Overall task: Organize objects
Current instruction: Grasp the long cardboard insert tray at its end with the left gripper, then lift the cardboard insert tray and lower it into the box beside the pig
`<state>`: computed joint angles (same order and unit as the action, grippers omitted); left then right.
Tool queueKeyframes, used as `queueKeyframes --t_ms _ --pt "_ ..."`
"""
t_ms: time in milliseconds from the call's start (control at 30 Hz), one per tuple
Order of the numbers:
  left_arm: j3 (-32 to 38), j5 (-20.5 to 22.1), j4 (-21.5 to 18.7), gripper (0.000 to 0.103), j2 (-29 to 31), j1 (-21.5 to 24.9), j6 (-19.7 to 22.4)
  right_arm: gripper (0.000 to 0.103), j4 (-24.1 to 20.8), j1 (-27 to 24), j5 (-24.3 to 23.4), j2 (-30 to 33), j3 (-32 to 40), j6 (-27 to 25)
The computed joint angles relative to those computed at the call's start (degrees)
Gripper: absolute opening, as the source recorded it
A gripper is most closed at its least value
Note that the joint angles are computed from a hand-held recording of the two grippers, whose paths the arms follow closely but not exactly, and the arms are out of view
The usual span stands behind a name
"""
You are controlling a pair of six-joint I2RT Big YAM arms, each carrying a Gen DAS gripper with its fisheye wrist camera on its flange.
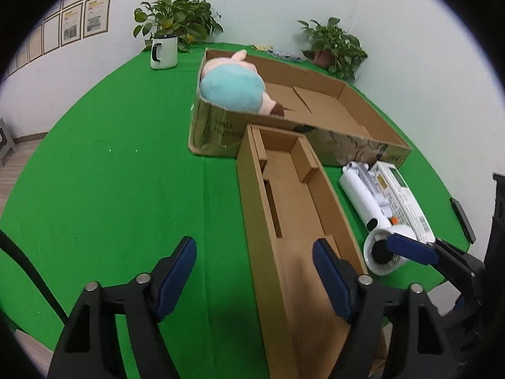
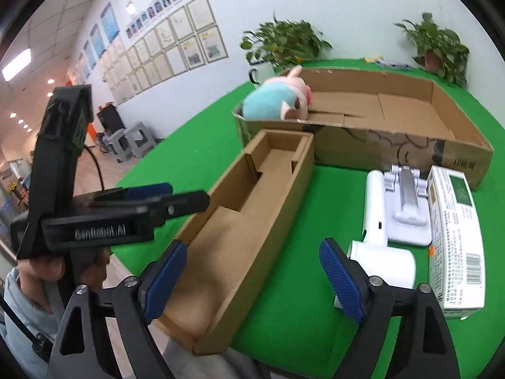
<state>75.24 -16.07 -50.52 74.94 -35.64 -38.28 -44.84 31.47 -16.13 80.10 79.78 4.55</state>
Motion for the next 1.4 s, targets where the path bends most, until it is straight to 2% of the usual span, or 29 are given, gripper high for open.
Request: queueKeyframes --t_ms 33,100,133,167,200,233,267,300,367,467,533,600,667,767,833,900,1133,1267,1400 --pt "-0.1 0.3 0.0 0.067 0.1 -0.3 0.1 0.072 -0.5 0.3 0.7 0.7 0.5 0.3" --pt "-0.5 0.8 0.1 0.051 0.1 -0.8 0.1 0.054 -2.3 1.2 3.3 2.4 1.7 0.6" --pt "-0.8 1.3 0.1 0.047 0.0 -1.3 0.0 0.048 -3.5 1.5 4.1 3.2 2.4 0.5" --pt "-0.9 1.5 -0.1 0.039 -0.1 -1.6 0.0 0.037 -4.0 1.8 4.6 3.8 2.7 0.4" --pt "-1.2 2.0 -0.1 0.029 -0.2 -2.2 0.0 0.031 -4.3 2.0 5.3 4.1 2.8 0.0" --pt "-1.5 3.1 0.1 0.025 -0.3 -2.8 -0.2 0.029 -4.3 2.2 5.4 3.9 2.5 -0.3" --pt "-1.5 3.4 -0.1 0.025 -0.2 -3.4 -0.9 0.02 -4.2 2.4 5.3 3.6 2.2 -0.4" --pt "-1.6 3.2 -0.2 0.025 -0.2 -4.4 -1.8 0.016 -4.3 2.6 5.6 3.2 1.8 -0.4" --pt "-1.2 3.2 -0.9 0.024 -0.1 -6.0 -2.5 0.016 -4.6 3.1 8.0 1.5 0.5 0.3" --pt "-0.9 2.1 -1.1 0.025 0.3 -7.5 -3.7 0.016 -5.1 1.6 6.6 -0.6 -1.7 1.6" --pt "-0.6 2.4 -0.9 0.025 0.7 -7.0 -4.7 0.017 -6.1 0.6 4.5 -1.1 -2.2 2.4" --pt "-0.5 4.0 -0.3 0.029 1.1 -5.4 -6.6 0.026 -6.1 0.8 6.2 -1.1 -2.4 2.2" --pt "0.2 3.6 -1.3 0.03 1.5 -4.6 -7.6 0.026 -4.9 1.3 8.6 -1.0 -2.5 2.4" --pt "1.4 1.8 -2.8 0.03 2.5 -4.6 -8.2 0.023 -4.0 1.5 8.5 0.2 -1.6 3.2" --pt "1.8 0.2 -3.3 0.029 2.8 -5.3 -7.8 0.018 -3.6 1.5 7.4 1.1 -0.8 3.5" --pt "1.7 0.2 -2.6 0.019 2.7 -5.5 -7.3 0.018 -3.7 1.8 8.0 1.5 -0.4 3.4" --pt "3.0 -2.1 -4.4 0.017 3.7 -6.3 -8.3 0.02 -4.1 2.1 8.0 2.1 0.3 2.9" --pt "3.8 -3.1 -5.5 0.015 4.2 -6.7 -8.7 0.018 -3.8 2.4 8.7 1.7 -0.1 4.3" --pt "4.9 -6.7 -6.6 0.011 4.1 -7.7 -8.6 0.014 -3.0 2.5 8.9 0.3 -1.5 5.5"
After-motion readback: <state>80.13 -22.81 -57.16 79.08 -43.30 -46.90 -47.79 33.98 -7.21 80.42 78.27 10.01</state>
